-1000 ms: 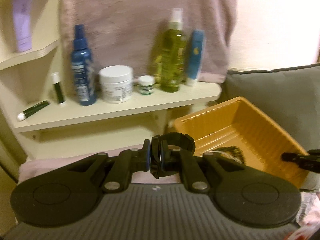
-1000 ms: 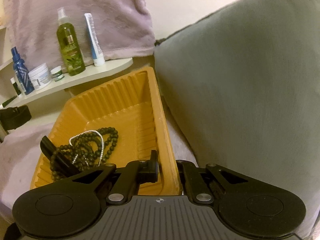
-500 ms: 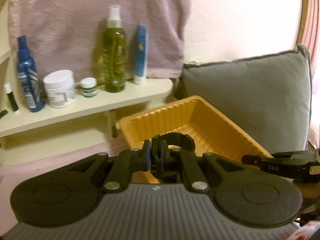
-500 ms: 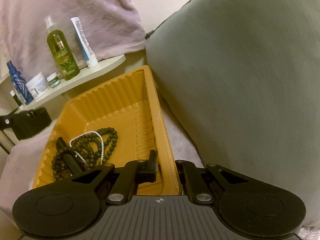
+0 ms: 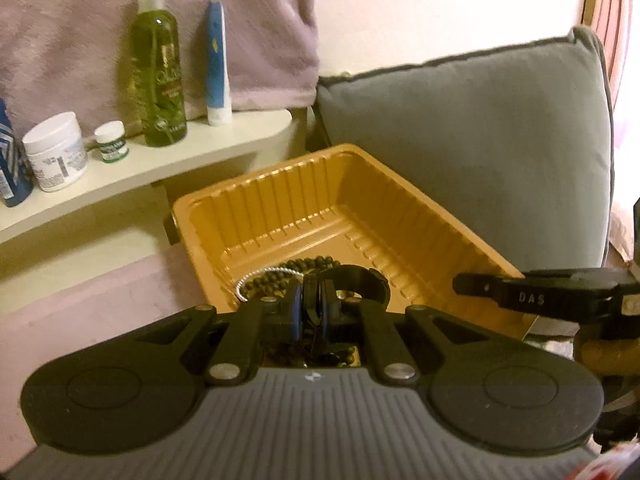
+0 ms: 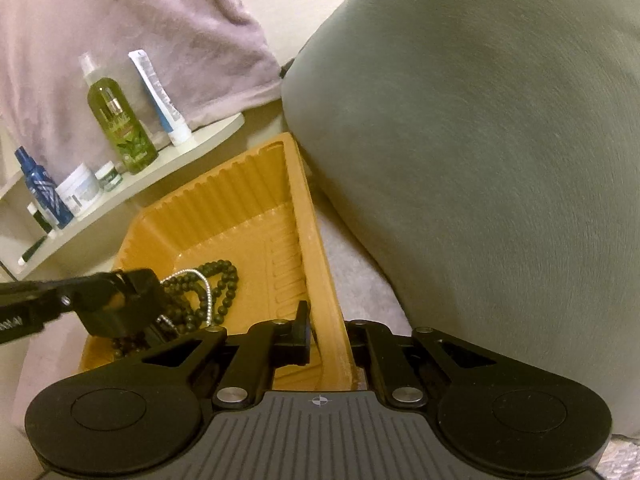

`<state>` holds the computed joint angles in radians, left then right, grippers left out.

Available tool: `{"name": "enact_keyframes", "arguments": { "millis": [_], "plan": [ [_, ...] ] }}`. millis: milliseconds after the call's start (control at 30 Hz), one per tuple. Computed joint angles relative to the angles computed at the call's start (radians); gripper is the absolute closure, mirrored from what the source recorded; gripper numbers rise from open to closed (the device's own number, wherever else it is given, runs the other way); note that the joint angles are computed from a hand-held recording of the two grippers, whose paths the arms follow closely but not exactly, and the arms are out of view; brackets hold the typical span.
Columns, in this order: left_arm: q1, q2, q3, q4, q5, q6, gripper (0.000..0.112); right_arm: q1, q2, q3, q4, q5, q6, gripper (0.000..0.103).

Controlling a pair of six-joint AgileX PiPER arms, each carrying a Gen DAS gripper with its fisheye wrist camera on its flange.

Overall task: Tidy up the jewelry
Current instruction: 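Carry the black watch into the orange tray with the left gripper and release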

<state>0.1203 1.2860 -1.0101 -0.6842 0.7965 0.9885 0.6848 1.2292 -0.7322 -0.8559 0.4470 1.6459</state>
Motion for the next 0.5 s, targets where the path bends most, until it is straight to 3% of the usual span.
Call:
{"name": "enact_keyframes", "arguments": {
  "millis": [67, 100, 200, 433, 500],
  "plan": [
    [-0.011, 0.007, 0.003, 0.009, -0.006, -0.007, 0.102, -0.003, -0.007, 0.015, -0.025, -0.011, 0.039, 0.090],
    [-0.009, 0.010, 0.002, 0.002, 0.000, -0.002, 0.093, -0.004, -0.012, 0.023, -0.033, -0.013, 0.054, 0.080],
    [-0.018, 0.000, 0.005, 0.003, -0.017, -0.007, 0.091, 0.008, -0.032, 0.045, -0.114, 0.016, 0.153, 0.061],
    [0.046, -0.038, -0.002, -0.052, -0.015, -0.007, 0.091, 0.028, -0.073, 0.065, -0.162, 0.060, 0.198, 0.052],
    [0.078, -0.056, 0.000, -0.061, -0.006, -0.017, 0.085, 0.044, -0.084, 0.067, -0.164, 0.080, 0.201, 0.050]
  ]
}}
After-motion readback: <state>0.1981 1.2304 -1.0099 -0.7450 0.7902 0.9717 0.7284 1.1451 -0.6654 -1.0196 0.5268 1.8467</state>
